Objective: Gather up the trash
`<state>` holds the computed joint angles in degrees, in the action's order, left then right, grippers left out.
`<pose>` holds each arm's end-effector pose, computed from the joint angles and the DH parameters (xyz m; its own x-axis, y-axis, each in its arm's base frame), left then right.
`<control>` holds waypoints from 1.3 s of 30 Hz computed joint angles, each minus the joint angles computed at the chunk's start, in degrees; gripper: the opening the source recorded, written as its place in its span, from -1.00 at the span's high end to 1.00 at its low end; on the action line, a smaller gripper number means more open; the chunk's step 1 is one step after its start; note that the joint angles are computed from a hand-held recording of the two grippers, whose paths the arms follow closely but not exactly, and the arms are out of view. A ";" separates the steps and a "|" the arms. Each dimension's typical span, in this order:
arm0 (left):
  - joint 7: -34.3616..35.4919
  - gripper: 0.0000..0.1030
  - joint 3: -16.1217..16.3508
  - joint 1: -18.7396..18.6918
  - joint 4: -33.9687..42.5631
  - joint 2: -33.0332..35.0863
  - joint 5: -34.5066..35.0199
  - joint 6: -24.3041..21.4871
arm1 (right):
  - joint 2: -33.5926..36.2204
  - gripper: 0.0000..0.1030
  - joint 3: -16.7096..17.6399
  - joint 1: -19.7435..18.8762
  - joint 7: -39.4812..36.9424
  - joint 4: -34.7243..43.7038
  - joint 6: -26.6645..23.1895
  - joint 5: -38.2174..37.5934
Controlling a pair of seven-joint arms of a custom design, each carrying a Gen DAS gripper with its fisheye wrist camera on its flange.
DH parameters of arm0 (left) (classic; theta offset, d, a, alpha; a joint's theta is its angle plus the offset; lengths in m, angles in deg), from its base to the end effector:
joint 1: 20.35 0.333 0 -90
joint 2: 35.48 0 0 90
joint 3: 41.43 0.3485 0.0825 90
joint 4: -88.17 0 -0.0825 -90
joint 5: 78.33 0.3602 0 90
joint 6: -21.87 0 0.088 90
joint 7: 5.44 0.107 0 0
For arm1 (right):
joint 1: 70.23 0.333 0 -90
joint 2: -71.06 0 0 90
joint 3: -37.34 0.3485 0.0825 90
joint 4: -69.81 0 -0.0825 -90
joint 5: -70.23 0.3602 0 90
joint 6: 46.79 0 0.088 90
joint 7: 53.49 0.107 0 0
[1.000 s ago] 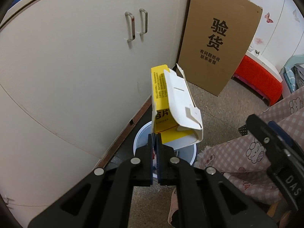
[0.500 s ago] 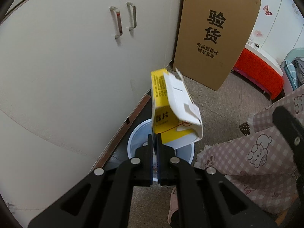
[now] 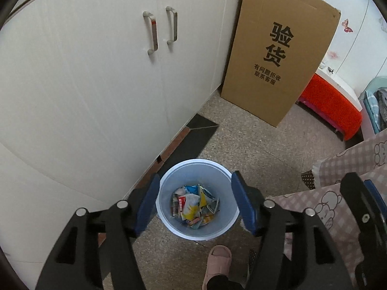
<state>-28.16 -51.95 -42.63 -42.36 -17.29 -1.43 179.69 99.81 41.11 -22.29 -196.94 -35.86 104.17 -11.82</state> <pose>0.4177 -0.3156 0.2701 0.1676 -0.9849 0.0440 -0.8383 -0.1659 -0.5194 0.3901 0.5265 0.3142 -0.0026 -0.9713 -0.2377 -0.6937 0.1729 -0.6992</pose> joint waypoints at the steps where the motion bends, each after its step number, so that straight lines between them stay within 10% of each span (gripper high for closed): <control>1: 0.09 -0.20 -0.07 -0.15 -0.45 -0.51 -0.10 -0.45 | -0.03 -0.56 0.08 0.01 -0.40 -0.03 -0.06 0.19; 15: -0.91 -0.32 -4.91 -1.11 -9.33 -16.20 -1.80 -7.34 | -9.49 -0.56 2.69 0.76 -1.79 -5.32 -2.68 -1.70; 28: 1.33 -0.66 -16.16 -6.60 -13.25 -39.09 -7.03 -17.15 | -35.61 -0.75 15.76 -0.72 -5.11 -21.87 -22.12 4.77; 39: 3.28 -0.81 -25.02 -12.19 -8.63 -43.01 -9.80 -26.79 | -48.66 -0.83 25.65 -0.40 -6.83 -28.75 -34.38 13.52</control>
